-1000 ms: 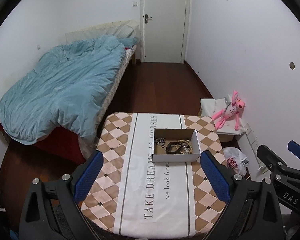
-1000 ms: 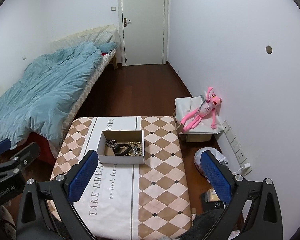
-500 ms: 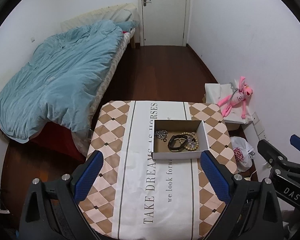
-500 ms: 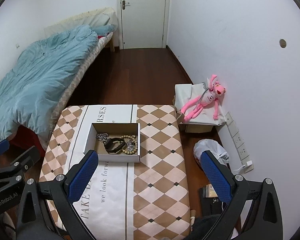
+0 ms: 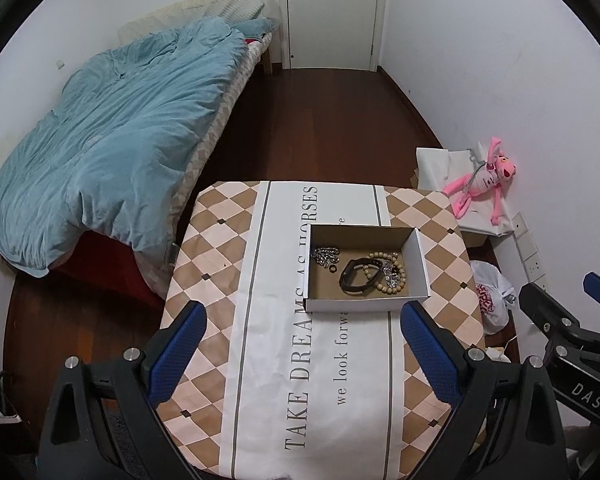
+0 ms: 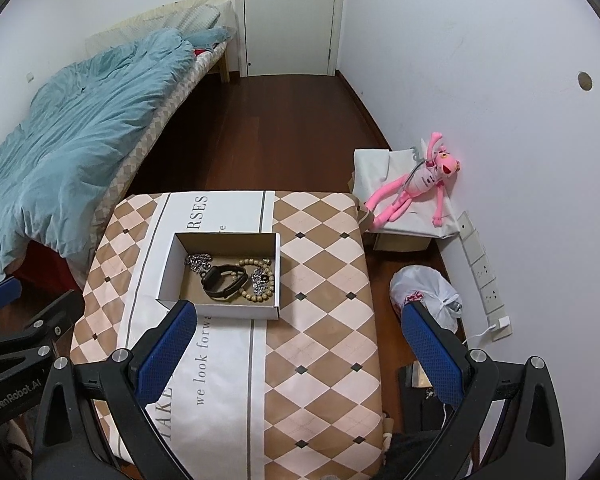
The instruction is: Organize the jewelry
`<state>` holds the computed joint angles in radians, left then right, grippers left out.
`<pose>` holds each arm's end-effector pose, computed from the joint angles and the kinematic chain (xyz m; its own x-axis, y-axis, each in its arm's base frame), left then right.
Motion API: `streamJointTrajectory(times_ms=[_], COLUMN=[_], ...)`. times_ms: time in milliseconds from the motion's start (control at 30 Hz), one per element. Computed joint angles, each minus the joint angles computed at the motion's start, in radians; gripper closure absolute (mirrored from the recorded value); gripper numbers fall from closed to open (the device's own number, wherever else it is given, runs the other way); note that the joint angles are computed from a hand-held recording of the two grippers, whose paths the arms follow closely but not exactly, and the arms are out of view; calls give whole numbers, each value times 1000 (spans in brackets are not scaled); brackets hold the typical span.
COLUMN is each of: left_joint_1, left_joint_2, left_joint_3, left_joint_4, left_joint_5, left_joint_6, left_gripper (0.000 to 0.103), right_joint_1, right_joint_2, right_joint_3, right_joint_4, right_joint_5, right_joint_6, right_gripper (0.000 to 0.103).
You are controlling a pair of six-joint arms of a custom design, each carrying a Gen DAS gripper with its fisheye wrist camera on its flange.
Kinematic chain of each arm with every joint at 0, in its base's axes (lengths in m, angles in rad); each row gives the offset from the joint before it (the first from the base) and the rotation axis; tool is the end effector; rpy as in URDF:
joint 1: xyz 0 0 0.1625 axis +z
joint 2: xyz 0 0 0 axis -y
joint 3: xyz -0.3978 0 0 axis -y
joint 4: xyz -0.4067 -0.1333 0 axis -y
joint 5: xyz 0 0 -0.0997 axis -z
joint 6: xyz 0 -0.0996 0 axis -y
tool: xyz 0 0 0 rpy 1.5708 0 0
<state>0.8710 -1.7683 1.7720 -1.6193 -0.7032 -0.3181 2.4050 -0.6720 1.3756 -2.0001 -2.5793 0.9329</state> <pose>-0.1176 -0.4646 0.4912 -0.6920 0.1318 -0.7098 0.4495 0.8480 -0.2809 0.5537 -0.4359 0.0689 -0.6850 0.1926 0.7026 -0.2733 0.8260 -0.4930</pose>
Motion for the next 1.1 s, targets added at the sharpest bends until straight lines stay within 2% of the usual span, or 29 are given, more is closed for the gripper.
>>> streamJointTrajectory(times_ms=[1100], left_joint_1=[6], left_joint_2=[0], left_joint_3=[9], left_joint_4=[-23], left_joint_5=[7], left_joint_6=[22], left_gripper=[4], right_joint_1=[2], right_joint_2=[4], right_joint_3=[-1], right_joint_4=[22], right_joint_5=[13], right_joint_6=[22], right_gripper=[0])
